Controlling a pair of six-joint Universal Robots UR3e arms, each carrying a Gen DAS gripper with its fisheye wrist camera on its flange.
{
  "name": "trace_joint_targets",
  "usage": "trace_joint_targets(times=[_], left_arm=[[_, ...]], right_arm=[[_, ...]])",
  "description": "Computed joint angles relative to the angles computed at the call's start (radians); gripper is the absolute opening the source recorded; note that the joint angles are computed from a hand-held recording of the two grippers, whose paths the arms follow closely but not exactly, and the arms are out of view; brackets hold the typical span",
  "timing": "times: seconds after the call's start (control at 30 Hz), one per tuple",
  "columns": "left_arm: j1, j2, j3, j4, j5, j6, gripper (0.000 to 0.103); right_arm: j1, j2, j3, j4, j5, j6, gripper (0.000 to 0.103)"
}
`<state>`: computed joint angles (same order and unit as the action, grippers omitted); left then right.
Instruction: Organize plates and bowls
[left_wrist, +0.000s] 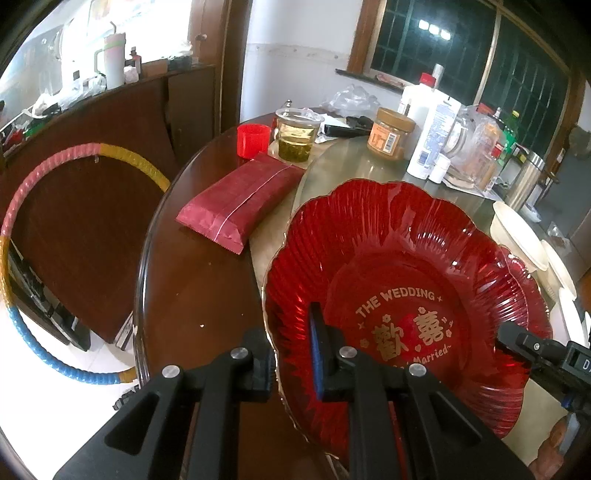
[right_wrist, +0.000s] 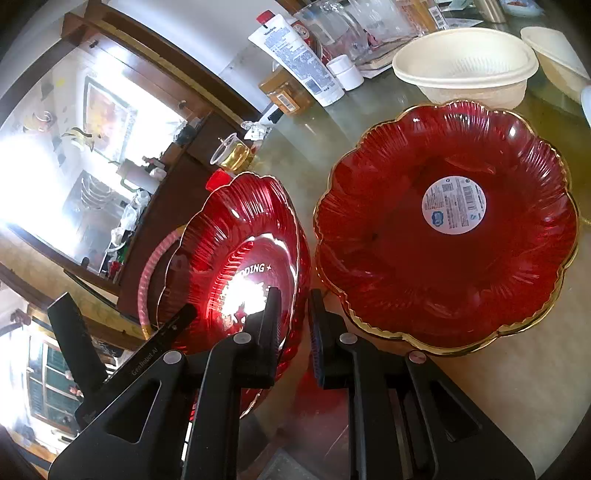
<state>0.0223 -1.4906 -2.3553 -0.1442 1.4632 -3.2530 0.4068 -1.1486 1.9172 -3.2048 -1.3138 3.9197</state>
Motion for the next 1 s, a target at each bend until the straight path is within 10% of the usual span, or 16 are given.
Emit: trace_joint_targets(times=[0.33,0.4,0.53,0.8,1.0], left_arm=[[-0.002,-0.02,-0.002,0.037,0.026,-0.03,0.016],[0.013,0.003,-0.01,0.029,0.02,-0.029,0.025],[0.099,0.099,-0.057,0.012,-0.033,-0.063,0.081],[0.224,0.313,-0.044,-0.135,-0.188,-0.134,0.082],[-0.061,0.131,0.241,-0.216,-0.204,-0.046,0.086]], right_arm=[[-0.026,0.037,0.008,-0.069,0.06,0.026,0.022],[-0.03,0.035,0.014,-0.079,0.069,0.036,0.025],[-0.031,0.014,0.035,-0.113,0.066,0.062,0.065],[-0.07,-0.093,0.134,-0.122,0.156,0.124,0.068],[-0.141,-0.346,0.358,-0.147,0.101,0.144,0.068]])
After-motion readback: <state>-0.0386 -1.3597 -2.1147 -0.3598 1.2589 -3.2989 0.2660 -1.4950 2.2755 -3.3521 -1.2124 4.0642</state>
